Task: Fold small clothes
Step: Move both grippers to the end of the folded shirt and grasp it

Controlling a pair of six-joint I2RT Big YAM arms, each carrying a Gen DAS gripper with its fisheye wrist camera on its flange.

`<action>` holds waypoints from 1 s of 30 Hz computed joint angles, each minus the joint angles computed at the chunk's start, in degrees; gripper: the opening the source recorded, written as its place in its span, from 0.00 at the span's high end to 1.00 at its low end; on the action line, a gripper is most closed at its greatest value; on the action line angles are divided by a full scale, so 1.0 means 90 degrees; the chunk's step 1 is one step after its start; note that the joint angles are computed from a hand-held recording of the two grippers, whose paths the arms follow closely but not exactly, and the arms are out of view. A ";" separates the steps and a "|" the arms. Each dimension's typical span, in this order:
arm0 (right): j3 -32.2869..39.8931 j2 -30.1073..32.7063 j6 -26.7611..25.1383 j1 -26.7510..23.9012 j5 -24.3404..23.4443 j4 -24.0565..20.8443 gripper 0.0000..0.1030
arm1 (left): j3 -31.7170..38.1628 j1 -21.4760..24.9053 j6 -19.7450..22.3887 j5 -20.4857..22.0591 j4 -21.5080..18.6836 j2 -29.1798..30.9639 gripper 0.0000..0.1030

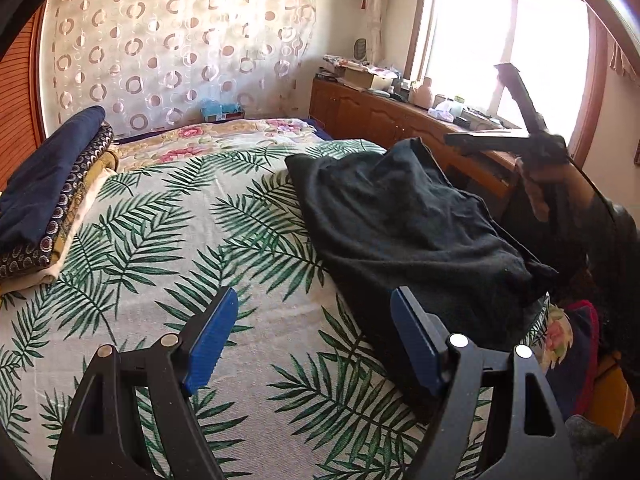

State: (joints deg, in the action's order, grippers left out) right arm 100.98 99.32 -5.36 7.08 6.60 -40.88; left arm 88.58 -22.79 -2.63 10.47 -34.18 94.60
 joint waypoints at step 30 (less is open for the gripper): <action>-0.3696 -0.3362 0.0088 -0.1018 -0.1959 -0.0667 0.77 | 0.0257 -0.0446 0.0563 0.0772 -0.1051 0.0368 0.63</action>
